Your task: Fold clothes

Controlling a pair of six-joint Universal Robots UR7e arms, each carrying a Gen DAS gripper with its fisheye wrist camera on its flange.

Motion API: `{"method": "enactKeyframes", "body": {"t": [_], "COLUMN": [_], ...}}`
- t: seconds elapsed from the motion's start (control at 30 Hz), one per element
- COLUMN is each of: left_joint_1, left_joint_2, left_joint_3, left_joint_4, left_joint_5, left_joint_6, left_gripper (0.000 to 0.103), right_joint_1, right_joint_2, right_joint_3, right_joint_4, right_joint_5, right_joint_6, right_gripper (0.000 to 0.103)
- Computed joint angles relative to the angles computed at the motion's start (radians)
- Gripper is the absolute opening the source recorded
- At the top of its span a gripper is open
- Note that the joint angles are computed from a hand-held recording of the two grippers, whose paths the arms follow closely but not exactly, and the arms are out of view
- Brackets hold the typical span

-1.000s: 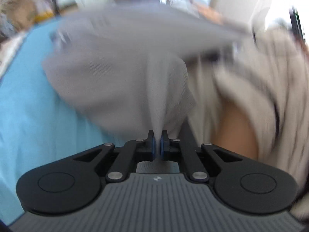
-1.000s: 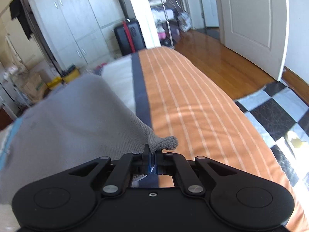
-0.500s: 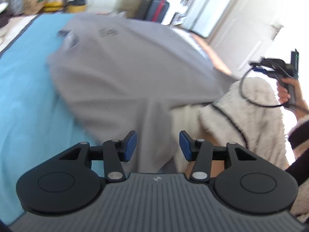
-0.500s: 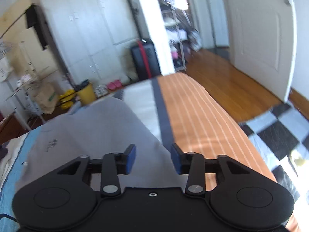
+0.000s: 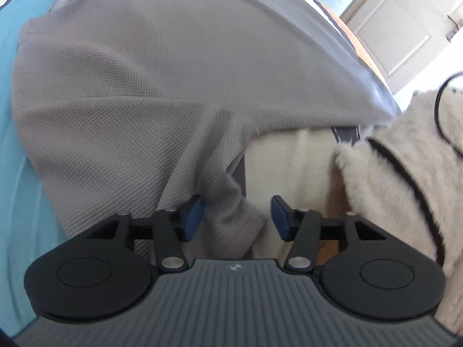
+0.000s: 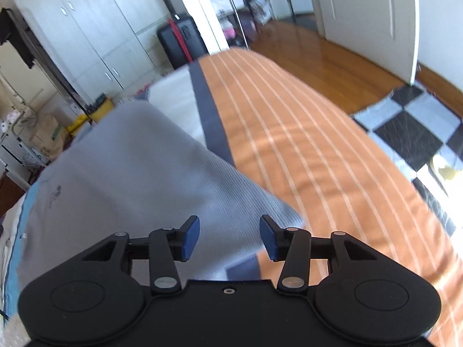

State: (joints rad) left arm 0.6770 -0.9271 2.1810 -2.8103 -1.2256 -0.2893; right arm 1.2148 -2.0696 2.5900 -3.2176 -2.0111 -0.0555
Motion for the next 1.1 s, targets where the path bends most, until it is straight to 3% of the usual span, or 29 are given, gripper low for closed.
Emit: {"method": "enactKeyframes", "body": {"t": [0.03,0.1,0.13,0.2,0.27,0.37,0.43,0.47,0.5,0.57,0.63,0.7,0.8,0.9,1.0,1.03,1.07,1.1], "left_joint_1": [-0.008,-0.029,-0.046,-0.054,-0.032,-0.016,-0.017,-0.017,-0.018,0.0,0.019,0.037,0.062,0.074,0.076,0.076,0.074,0.071], "left_joint_2": [0.01,0.028,0.037,0.037,0.005,-0.055,-0.085,-0.096,-0.107,-0.114,-0.118,-0.108,-0.061,-0.047,-0.071,-0.085,-0.105,-0.125], "left_joint_3": [-0.002,-0.006,-0.007,-0.001,0.001,0.025,0.033,0.032,0.032,0.022,0.011,-0.003,-0.031,-0.05,-0.056,-0.057,-0.053,-0.049], "left_joint_4": [-0.01,-0.018,-0.012,-0.024,-0.02,-0.057,-0.074,-0.077,-0.079,-0.05,-0.019,0.022,0.092,0.135,0.144,0.143,0.126,0.107], "left_joint_5": [0.018,0.076,0.129,0.144,0.07,-0.05,-0.096,-0.115,-0.134,-0.176,-0.217,-0.242,-0.267,-0.301,-0.305,-0.302,-0.288,-0.273], "left_joint_6": [-0.008,-0.012,-0.002,0.015,-0.018,-0.017,0.004,0.016,0.029,0.015,0.0,-0.025,-0.072,-0.085,-0.076,-0.071,-0.063,-0.054], "left_gripper": [0.052,0.033,0.009,0.005,0.004,0.003,0.003,0.003,0.003,0.003,0.003,0.003,0.004,0.005,0.011,0.02,0.03,0.035], "right_joint_1": [-0.023,-0.069,-0.094,-0.145,-0.191,-0.186,-0.18,-0.166,-0.136,-0.052,0.078,0.167,0.132,0.004,-0.032,-0.02,-0.007,0.023], "right_joint_2": [-0.008,-0.023,-0.032,-0.055,-0.059,0.006,0.067,0.105,0.157,0.25,0.338,0.414,0.4,0.307,0.262,0.244,0.227,0.212], "right_joint_3": [0.001,0.002,0.007,0.012,0.031,0.059,0.065,0.059,0.051,0.05,0.05,0.039,0.045,0.072,0.073,0.056,0.039,0.018], "right_joint_4": [0.025,0.074,0.091,0.132,0.125,-0.043,-0.166,-0.218,-0.292,-0.502,-0.711,-0.844,-0.771,-0.548,-0.457,-0.413,-0.369,-0.322], "right_joint_5": [0.017,0.052,0.082,0.16,0.239,0.254,0.258,0.237,0.188,0.064,-0.073,-0.186,-0.233,-0.153,-0.121,-0.145,-0.169,-0.216], "right_joint_6": [0.019,0.055,0.065,0.075,0.071,0.084,0.085,0.071,0.044,-0.032,-0.204,-0.29,-0.237,-0.1,-0.043,-0.025,-0.007,0.018], "right_gripper": [0.055,0.059,0.06,0.062,0.066,0.069,0.057,0.021,0.005,0.004,0.003,0.003,0.002,0.002,0.007,0.011,0.024,0.026]}}
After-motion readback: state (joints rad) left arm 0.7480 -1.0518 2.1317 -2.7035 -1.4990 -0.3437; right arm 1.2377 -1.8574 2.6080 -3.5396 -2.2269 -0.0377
